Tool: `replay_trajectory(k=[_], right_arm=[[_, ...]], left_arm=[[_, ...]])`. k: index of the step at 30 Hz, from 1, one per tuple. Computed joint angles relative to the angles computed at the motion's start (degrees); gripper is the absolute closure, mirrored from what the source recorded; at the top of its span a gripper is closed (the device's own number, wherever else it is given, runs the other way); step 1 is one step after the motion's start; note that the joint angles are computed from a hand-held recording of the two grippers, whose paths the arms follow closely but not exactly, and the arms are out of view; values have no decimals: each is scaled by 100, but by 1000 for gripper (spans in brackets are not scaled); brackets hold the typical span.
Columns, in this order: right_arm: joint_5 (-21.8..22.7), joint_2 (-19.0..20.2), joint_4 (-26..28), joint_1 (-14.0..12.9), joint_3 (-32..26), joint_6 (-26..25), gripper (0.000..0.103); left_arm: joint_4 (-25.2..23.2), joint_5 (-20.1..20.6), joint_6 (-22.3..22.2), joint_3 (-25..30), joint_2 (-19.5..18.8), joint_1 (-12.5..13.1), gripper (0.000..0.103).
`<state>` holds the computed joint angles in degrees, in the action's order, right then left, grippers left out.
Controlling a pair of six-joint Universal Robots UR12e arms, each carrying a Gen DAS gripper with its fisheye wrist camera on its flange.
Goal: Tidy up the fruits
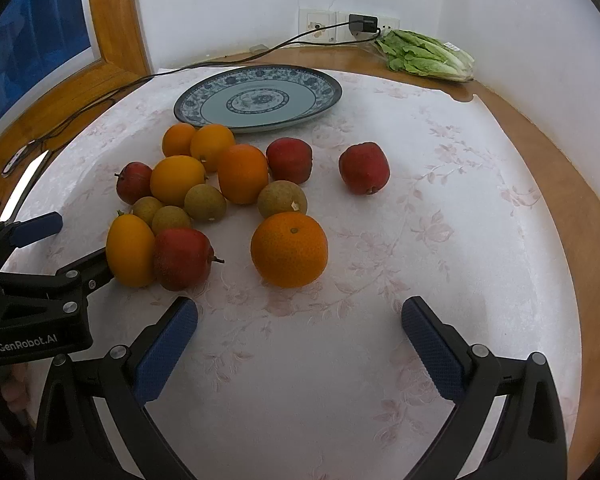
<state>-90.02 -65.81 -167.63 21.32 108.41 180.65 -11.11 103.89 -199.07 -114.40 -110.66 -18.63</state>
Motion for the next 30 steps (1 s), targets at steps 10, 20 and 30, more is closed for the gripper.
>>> replay_trajectory(k=[10,20,30], right_arm=[[5,-4,25,-3,-2,0,0],[15,-1,44,-10,-14,-11,0],[16,0,-3,-7,3,-14,0]], left_arm=[[1,0,1,-1,1,1,0],[1,-1,3,-1,1,2,0],[3,0,4,-2,1,2,0]])
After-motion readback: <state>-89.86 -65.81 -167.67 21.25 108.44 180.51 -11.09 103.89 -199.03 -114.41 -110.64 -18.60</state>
